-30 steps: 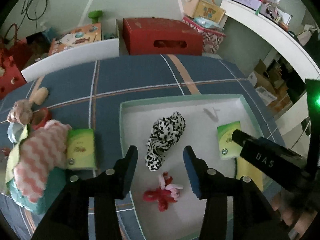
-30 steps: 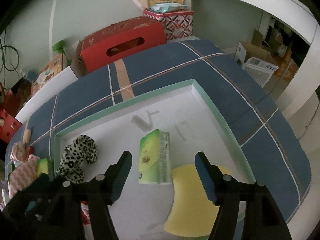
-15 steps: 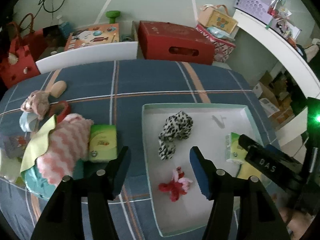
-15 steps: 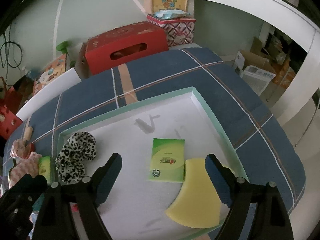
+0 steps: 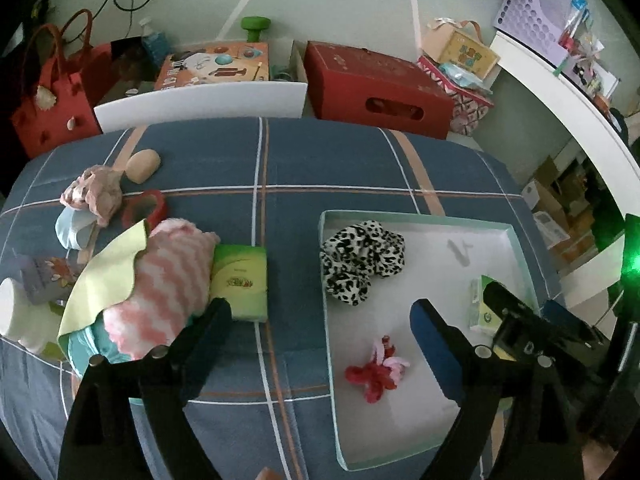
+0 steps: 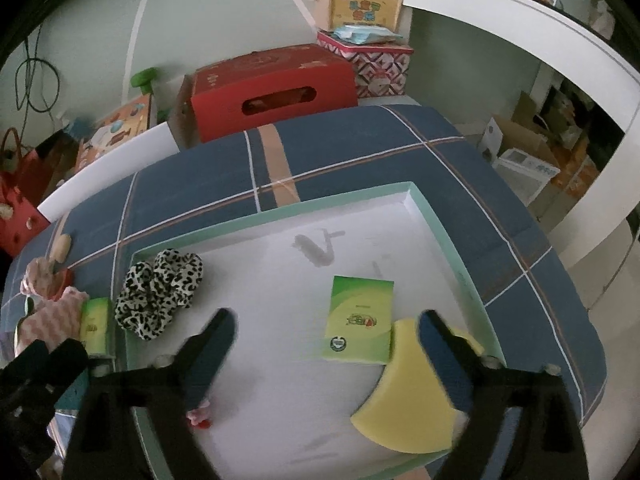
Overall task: Organize soft objects
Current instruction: 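Withdraw both open tools from the tray toward the remaining pile, then grasp the teal box with the left tool while the right tool grasps the pink striped towel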
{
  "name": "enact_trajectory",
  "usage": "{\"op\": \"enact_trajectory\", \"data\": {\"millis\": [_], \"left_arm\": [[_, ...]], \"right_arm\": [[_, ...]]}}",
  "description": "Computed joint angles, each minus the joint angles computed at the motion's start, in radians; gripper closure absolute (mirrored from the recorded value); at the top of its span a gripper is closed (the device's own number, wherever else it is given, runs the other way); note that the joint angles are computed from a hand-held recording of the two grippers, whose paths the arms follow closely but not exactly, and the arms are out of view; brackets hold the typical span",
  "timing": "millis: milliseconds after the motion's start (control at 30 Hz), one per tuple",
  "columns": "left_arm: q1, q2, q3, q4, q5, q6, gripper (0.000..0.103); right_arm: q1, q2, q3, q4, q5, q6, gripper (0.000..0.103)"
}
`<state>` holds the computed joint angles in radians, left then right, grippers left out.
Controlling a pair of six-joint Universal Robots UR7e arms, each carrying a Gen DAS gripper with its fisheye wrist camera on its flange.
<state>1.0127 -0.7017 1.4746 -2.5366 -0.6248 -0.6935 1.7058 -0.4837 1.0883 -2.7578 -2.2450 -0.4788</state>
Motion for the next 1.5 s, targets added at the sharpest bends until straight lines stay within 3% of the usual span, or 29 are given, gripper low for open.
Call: {"op": "enact_trajectory", "data": {"millis": [233,533,700,867,967,1267,1500], "left_arm": [[-0.001,-0.056,0.085,-0.13,0.01,-0.011,0.005],[-0.022,-0.138,0.21,-0.307,0.162,0.014,0.004],[-0.024,-0.206,0.289,-0.346,0.205,-0.058,0.004],[-0.031,-0.286,0.359,-0.219,0.287,-0.232,0.004],[-0.032,-0.348,0.392,-0.031,0.327,-0.417,0.004],[-0.02,-0.453,0.435,0.322,0.33,-0.744,0.004],[-0.023,-0.447,0.426,0.409,0.369,-0.762,0.004]], "right_arm": [[0.008,-0.011,0.027,-0.012,0.048,-0.011,0.0],[0.03,-0.016,0.061,0.003,0.117,-0.001,0.0],[0.045,-0.008,0.076,0.029,0.156,-0.019,0.0],[0.064,0.006,0.086,0.048,0.179,-0.047,0.0],[0.072,0.007,0.094,0.087,0.215,-0.041,0.0],[0.109,-0.002,0.151,0.11,0.318,-0.065,0.0],[0.13,0.02,0.159,0.118,0.309,-0.087,0.0]]}}
